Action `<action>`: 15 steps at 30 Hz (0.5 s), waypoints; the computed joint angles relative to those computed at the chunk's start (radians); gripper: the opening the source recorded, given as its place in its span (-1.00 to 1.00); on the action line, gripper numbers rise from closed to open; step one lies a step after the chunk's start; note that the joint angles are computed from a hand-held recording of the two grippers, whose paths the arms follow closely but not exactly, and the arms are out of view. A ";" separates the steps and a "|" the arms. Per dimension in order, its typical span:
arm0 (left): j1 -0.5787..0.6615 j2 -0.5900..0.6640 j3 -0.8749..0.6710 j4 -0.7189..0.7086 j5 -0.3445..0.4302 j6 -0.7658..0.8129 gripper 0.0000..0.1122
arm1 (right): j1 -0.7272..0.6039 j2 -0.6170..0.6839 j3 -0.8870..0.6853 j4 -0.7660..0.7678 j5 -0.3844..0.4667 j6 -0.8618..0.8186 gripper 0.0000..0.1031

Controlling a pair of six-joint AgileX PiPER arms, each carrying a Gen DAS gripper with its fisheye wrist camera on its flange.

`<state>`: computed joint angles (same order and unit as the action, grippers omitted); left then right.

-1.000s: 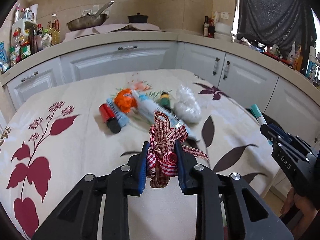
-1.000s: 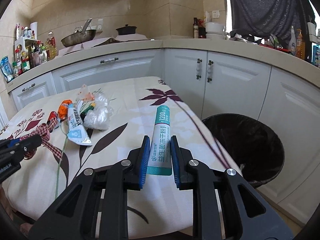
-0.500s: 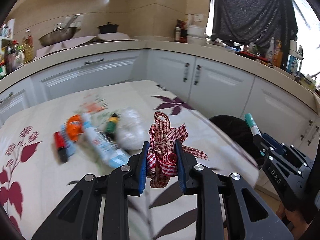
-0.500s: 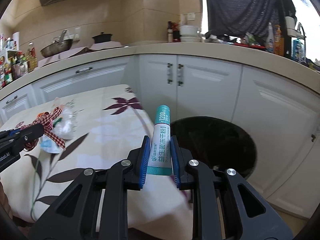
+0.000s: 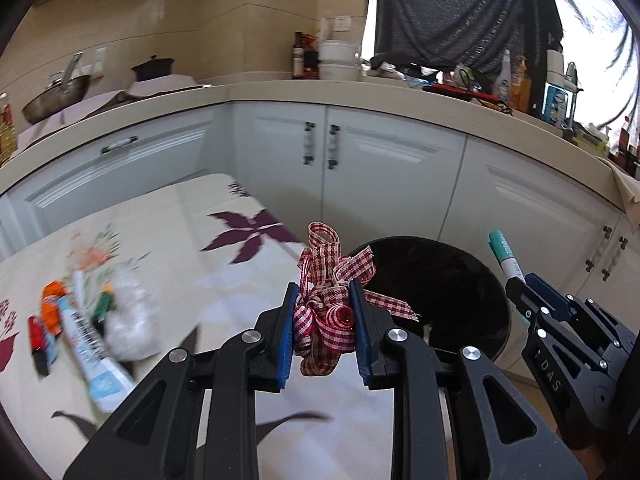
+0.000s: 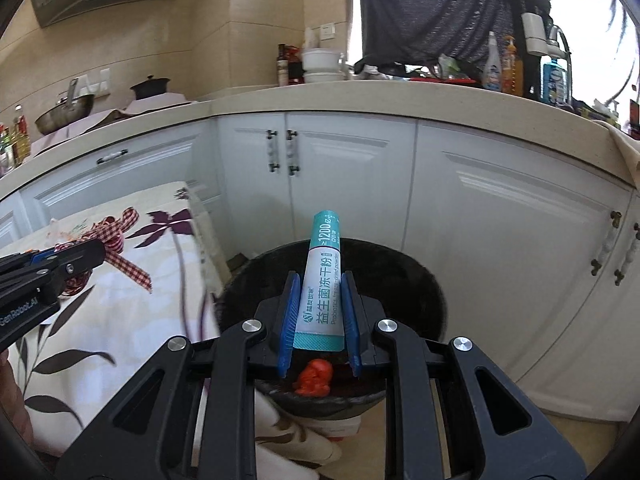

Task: Collect trash
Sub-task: 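Carry ribbon and teal tube over the black bin and open both tools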

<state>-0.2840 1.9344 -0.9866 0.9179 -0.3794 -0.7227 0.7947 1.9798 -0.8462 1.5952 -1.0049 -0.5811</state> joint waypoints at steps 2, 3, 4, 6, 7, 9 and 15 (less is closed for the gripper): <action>-0.036 0.021 -0.032 -0.011 0.021 -0.001 -0.54 | -0.022 -0.009 0.022 -0.020 0.004 0.021 -0.60; -0.049 0.029 -0.042 -0.025 0.028 0.008 -0.54 | -0.031 -0.012 0.031 -0.029 0.006 0.030 -0.60; -0.065 0.040 -0.059 -0.032 0.037 0.008 -0.54 | -0.044 -0.016 0.041 -0.040 0.010 0.041 -0.60; -0.089 0.059 -0.089 -0.035 0.055 -0.001 -0.54 | -0.066 -0.020 0.057 -0.062 0.016 0.057 -0.60; -0.103 0.070 -0.106 -0.041 0.067 -0.002 -0.54 | -0.079 -0.021 0.066 -0.075 0.020 0.068 -0.60; -0.127 0.091 -0.136 -0.056 0.084 0.003 -0.53 | -0.105 -0.020 0.073 -0.098 0.031 0.081 -0.60; -0.193 0.165 -0.241 -0.022 0.147 -0.051 -0.48 | -0.197 0.009 0.086 -0.187 0.084 0.131 -0.59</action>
<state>-0.4771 2.0991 -1.2279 0.8960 -0.2320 -0.7735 0.5975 1.9884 -0.7601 1.4080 -0.9206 -0.4501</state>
